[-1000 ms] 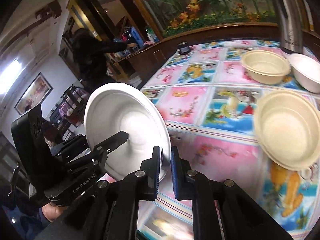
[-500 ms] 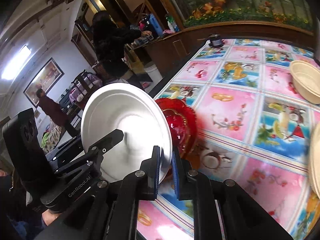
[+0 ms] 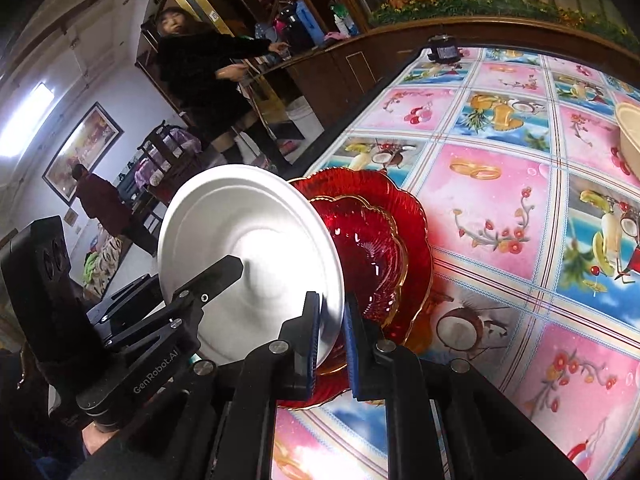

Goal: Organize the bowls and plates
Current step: 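Carry the white plate over the red plate stack and lower it on, then open the left gripper and withdraw from the white plate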

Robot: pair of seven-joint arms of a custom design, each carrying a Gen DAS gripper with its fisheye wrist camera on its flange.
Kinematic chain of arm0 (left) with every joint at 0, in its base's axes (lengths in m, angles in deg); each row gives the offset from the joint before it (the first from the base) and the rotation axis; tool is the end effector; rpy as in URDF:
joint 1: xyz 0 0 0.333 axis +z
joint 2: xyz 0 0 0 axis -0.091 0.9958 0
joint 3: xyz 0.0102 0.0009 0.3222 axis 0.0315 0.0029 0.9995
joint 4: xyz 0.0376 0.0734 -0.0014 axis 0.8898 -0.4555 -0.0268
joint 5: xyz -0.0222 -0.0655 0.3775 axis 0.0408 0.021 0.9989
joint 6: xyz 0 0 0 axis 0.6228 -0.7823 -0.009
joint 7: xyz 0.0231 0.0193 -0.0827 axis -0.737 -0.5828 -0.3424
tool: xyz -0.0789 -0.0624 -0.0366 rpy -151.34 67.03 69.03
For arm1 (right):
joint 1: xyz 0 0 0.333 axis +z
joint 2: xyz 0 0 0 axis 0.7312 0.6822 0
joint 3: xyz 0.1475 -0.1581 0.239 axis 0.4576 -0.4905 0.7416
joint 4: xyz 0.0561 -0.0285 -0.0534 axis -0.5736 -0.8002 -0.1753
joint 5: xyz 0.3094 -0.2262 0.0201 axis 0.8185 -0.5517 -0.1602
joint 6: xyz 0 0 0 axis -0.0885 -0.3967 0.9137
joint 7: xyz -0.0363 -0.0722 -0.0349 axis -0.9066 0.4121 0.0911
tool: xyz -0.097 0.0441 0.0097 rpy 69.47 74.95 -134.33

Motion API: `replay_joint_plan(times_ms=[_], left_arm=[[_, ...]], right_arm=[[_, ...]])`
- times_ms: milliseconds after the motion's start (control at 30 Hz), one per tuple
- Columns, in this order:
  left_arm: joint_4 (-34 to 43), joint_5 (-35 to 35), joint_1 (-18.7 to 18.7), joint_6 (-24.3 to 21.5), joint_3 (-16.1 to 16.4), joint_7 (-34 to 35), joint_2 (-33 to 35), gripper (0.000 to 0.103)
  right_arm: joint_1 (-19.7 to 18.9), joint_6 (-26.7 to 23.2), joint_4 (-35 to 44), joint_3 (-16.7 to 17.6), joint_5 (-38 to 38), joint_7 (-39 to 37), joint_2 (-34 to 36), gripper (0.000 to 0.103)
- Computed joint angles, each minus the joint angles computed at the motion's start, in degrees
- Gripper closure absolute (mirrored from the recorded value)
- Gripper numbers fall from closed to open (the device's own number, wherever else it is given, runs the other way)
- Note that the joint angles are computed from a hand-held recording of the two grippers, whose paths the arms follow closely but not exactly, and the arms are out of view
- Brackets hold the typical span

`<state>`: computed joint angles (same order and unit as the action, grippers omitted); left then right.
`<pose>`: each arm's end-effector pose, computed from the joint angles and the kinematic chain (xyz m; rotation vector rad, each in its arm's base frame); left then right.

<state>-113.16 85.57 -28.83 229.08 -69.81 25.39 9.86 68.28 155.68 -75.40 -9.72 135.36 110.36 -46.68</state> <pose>0.4785 -0.3901 0.4263 -1.5888 1.9682 -0.8848 0.4841 0.1883 0.4347 -1.7752 1.5690 -0.0889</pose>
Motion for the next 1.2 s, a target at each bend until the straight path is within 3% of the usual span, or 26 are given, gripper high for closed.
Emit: replay_joint_plan(times_ms=[267, 533, 667, 967, 1200], left_arm=[[1.89, -3.7, -0.13, -1.27, 0.06, 3.38, 2.51, 0.08], [0.9, -3.66, -0.03, -0.88, 0.77, 2.24, 1.68, 0.08], [0.68, -3.7, 0.14, -1.05, 0.67, 2.16, 1.4, 0.08], [-0.08, -0.31, 0.14, -1.5, 0.55, -1.78, -0.71, 0.078], [1.21, -0.18, -0.44, -2.29, -0.77, -0.49, -0.58, 0.078]], right_arm=[[-0.8, 0.72, 0.04, 0.12, -4.29, 4.56, 1.54, 0.09], [-0.74, 2.97, -0.12, 0.49, -6.09, 5.48, 2.11, 0.089], [-0.4, 3.69, -0.39, 0.14, -2.29, 2.21, 1.47, 0.077], [-0.41, 2.99, -2.08, -1.66, 7.62, -5.24, -2.33, 0.077], [-1.07, 1.93, -4.1, -3.02, 13.03, -9.17, -5.05, 0.076]])
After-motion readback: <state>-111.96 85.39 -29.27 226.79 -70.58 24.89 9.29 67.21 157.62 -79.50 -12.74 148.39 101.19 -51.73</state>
